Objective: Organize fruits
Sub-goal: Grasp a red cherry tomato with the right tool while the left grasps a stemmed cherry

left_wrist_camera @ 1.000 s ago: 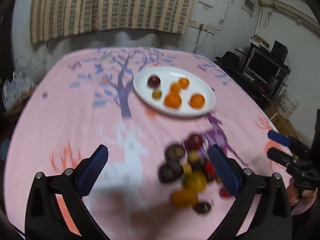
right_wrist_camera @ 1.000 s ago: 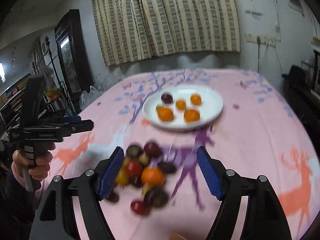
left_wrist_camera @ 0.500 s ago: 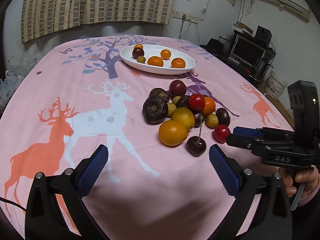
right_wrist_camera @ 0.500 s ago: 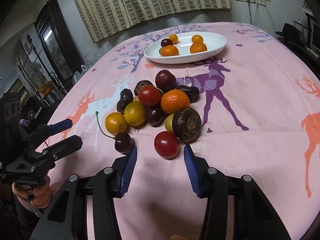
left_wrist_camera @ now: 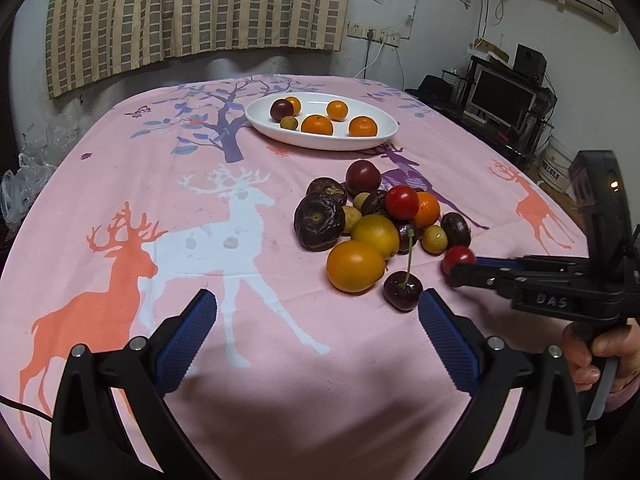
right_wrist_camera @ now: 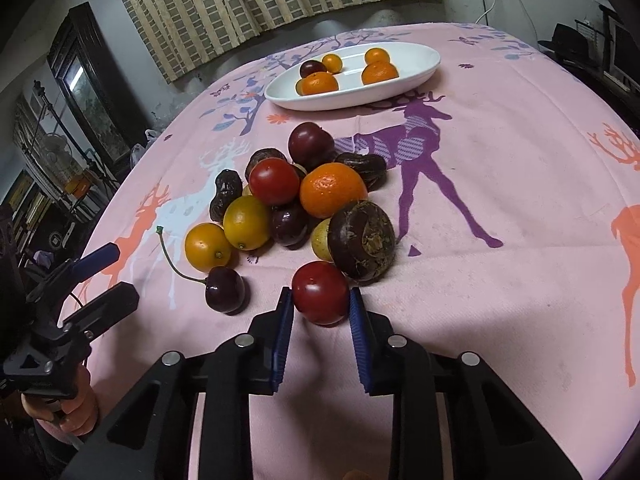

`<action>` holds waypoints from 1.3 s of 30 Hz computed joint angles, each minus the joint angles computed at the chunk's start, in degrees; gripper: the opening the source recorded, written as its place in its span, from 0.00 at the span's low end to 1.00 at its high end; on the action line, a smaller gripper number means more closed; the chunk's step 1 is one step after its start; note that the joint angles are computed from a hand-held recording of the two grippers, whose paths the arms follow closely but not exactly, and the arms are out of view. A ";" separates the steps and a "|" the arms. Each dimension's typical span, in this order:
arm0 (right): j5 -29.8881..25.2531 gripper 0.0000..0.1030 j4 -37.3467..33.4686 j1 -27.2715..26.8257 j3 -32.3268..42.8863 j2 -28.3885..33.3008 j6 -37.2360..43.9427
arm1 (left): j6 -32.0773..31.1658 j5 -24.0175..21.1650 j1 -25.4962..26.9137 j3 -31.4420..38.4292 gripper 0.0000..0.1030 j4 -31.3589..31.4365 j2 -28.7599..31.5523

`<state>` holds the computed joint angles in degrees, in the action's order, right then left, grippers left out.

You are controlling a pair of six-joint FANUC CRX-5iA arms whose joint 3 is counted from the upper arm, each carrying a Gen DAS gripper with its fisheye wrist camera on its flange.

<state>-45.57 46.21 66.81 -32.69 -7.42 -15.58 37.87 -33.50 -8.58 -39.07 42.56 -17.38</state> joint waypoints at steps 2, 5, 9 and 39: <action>-0.39 0.27 2.19 1.00 -1.69 -1.84 -3.12 | -1.68 -1.94 0.08 0.18 0.95 1.02 0.52; -2.48 0.27 4.60 3.03 -3.28 -4.11 -5.87 | -3.67 -9.39 0.53 2.04 0.64 2.42 3.07; -3.66 0.27 6.91 4.38 -5.00 -6.22 -8.36 | -0.20 -12.56 -1.63 4.76 0.52 -0.13 5.91; 13.75 0.29 20.65 -21.50 2.64 1.55 0.84 | 14.72 -7.56 -6.55 37.46 0.27 -11.46 26.51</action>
<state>-31.82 66.85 45.31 -30.05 -5.86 -14.75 52.59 -41.06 -15.13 -1.61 31.10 9.13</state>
